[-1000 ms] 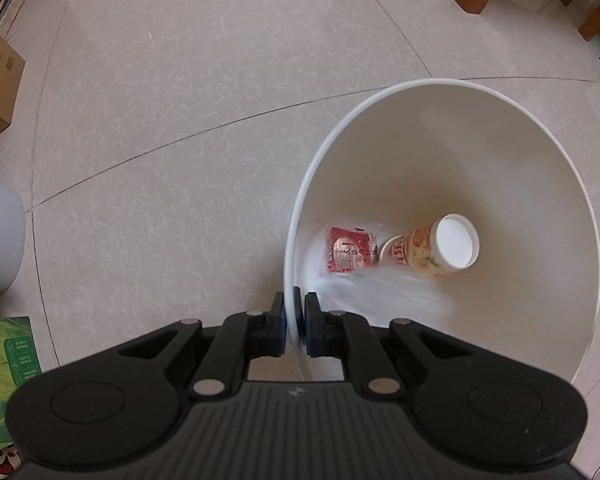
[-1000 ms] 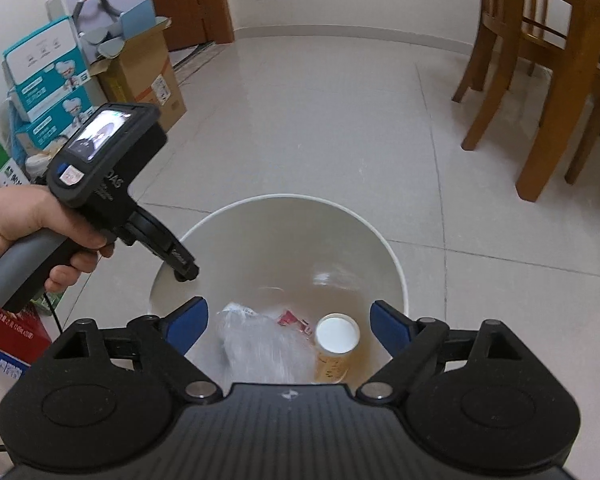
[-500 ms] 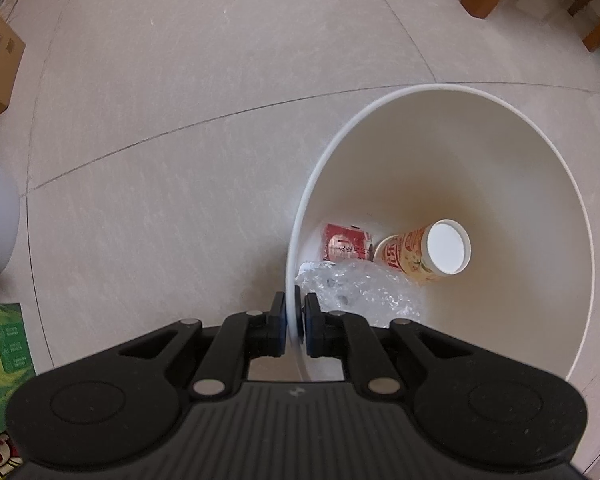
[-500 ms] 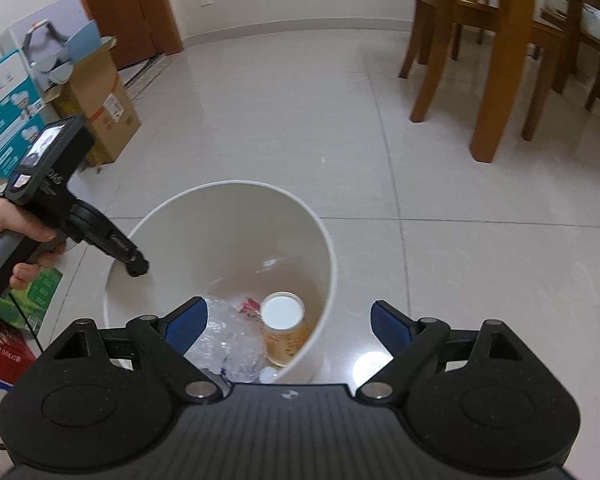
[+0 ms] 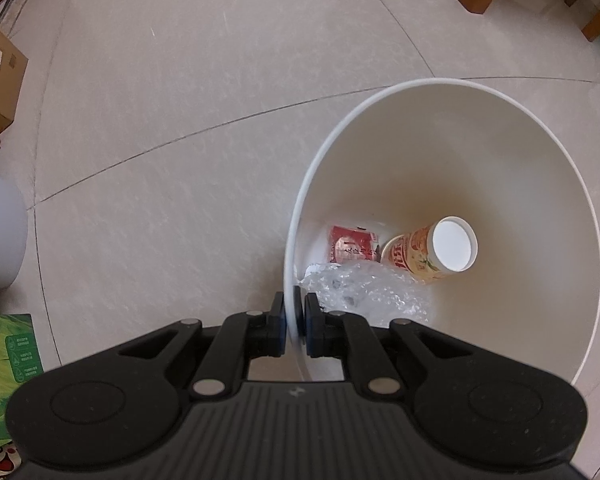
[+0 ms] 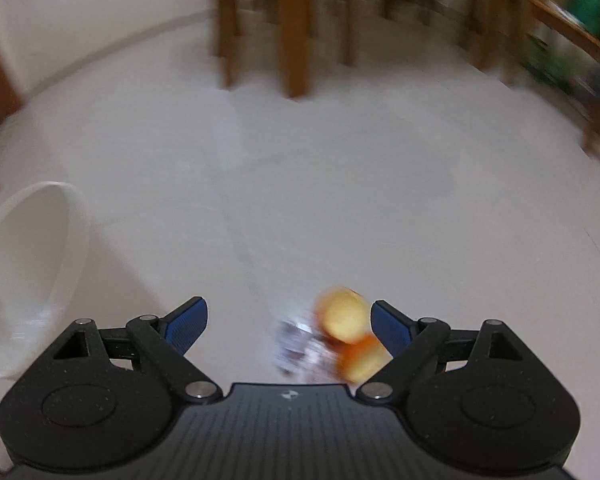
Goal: Collect trash
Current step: 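Move the right tool to the clear plastic bottle and grasp it, then carry the clear bottle over the bin and open the right tool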
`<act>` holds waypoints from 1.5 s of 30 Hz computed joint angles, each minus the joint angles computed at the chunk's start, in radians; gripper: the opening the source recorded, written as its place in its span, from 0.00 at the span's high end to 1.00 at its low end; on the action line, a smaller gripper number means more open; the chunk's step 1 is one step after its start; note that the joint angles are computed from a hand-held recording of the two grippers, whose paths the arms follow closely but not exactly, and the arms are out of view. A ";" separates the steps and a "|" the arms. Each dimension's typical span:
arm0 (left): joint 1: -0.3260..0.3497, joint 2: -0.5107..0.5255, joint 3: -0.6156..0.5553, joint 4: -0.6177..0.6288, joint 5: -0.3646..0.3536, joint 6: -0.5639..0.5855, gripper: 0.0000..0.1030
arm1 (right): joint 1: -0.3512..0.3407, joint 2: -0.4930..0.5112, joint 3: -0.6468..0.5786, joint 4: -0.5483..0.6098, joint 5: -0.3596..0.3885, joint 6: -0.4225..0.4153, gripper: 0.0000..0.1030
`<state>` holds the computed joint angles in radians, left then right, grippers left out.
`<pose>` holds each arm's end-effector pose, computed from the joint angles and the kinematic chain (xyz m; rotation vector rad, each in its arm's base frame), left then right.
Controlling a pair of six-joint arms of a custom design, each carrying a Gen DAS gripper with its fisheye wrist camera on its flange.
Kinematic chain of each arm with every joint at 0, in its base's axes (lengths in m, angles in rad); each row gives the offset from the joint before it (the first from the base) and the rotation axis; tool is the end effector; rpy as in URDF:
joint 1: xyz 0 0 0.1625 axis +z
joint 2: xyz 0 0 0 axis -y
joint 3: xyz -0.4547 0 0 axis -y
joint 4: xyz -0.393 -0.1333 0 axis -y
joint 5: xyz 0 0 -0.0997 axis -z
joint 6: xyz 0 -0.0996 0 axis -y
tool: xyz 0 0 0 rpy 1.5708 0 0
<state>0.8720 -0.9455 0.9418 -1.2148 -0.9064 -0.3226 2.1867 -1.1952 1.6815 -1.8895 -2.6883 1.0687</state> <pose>-0.3177 -0.6808 0.4246 0.5931 2.3282 -0.0320 0.3854 -0.4688 0.3422 -0.3696 -2.1036 0.8758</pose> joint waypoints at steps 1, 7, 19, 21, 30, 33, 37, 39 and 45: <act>-0.001 -0.002 0.004 -0.003 0.001 0.002 0.93 | -0.013 -0.020 0.043 0.005 -0.011 0.035 0.11; -0.008 -0.011 0.026 -0.011 0.011 -0.007 0.93 | -0.102 -0.059 0.240 -0.204 0.050 -0.029 0.11; -0.012 -0.011 0.026 -0.009 0.020 -0.014 0.93 | -0.272 0.024 0.367 -0.493 0.169 -0.180 0.22; -0.013 -0.012 0.026 -0.009 0.022 -0.014 0.93 | -0.285 0.036 0.374 -0.536 0.180 -0.195 0.25; -0.012 -0.011 0.023 -0.007 0.021 -0.015 0.93 | -0.309 0.074 0.332 -0.517 0.192 -0.211 0.47; -0.011 -0.010 0.019 -0.006 0.018 -0.015 0.93 | -0.309 0.077 0.318 -0.483 0.192 -0.201 0.59; -0.010 -0.008 0.014 -0.003 0.016 -0.016 0.93 | -0.300 0.075 0.302 -0.432 0.201 -0.182 0.68; -0.010 -0.008 0.013 -0.003 0.016 -0.016 0.93 | -0.290 0.067 0.297 -0.416 0.211 -0.173 0.69; -0.009 -0.006 0.007 0.002 0.015 -0.016 0.93 | -0.229 0.032 0.255 -0.295 0.225 -0.108 0.69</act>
